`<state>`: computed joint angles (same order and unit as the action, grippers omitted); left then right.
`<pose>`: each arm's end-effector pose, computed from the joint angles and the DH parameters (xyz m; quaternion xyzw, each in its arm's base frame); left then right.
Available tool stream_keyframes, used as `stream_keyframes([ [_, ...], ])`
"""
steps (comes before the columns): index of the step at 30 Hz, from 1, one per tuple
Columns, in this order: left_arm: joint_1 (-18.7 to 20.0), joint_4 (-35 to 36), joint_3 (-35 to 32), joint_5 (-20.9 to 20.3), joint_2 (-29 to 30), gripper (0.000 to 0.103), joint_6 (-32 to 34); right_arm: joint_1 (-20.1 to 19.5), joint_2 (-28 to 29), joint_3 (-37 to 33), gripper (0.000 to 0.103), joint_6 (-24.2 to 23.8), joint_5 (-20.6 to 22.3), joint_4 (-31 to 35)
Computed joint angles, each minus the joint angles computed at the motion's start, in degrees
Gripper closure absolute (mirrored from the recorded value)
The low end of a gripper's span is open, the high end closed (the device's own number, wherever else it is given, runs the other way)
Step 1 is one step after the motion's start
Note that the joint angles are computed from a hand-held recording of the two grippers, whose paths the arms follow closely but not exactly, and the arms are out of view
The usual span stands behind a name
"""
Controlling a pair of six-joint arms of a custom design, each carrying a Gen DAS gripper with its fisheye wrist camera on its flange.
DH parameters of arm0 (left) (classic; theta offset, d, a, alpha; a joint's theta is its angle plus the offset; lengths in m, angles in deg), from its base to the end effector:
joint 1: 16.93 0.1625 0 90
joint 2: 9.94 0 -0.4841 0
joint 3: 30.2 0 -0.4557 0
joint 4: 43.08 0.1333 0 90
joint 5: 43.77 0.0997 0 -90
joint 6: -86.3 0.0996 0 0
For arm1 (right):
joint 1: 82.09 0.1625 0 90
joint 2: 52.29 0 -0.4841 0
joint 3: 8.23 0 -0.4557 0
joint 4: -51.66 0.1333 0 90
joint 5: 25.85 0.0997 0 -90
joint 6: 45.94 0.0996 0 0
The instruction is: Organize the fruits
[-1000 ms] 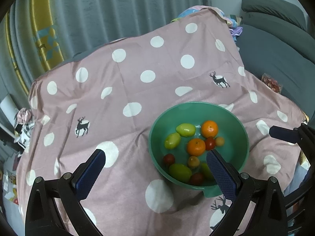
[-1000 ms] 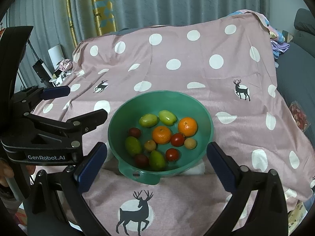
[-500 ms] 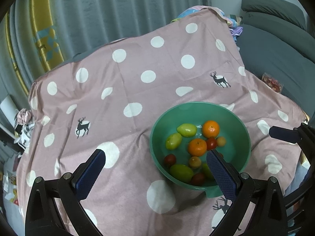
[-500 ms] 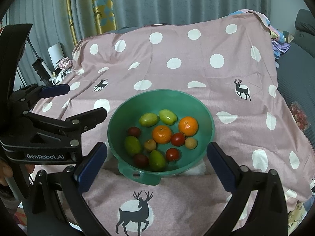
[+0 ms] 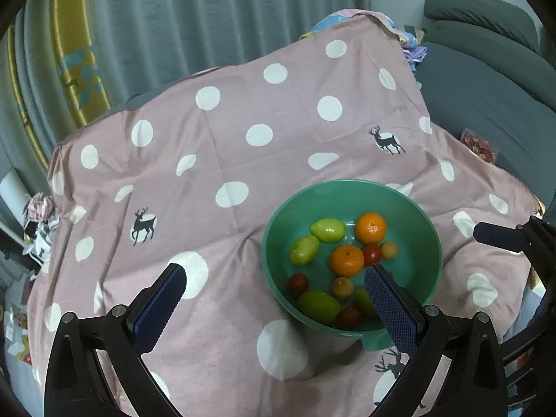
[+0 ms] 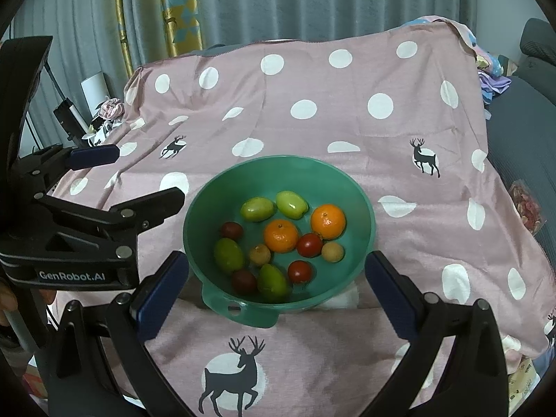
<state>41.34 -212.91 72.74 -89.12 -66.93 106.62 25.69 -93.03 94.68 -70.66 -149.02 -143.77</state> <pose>-0.1967 -0.7047 0.2377 0.2888 0.8437 -0.3043 0.3348 0.2916 -0.6513 0.0831 0.2248 -0.8685 0.3366 0.2862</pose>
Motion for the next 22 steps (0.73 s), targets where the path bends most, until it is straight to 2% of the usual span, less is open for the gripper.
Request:
stream_keyframes([
  [22,0.0,0.2,-0.2,-0.6,0.4,0.001,1.0,-0.2,0.0,-0.3,0.001,-0.2,-0.3,-0.1],
])
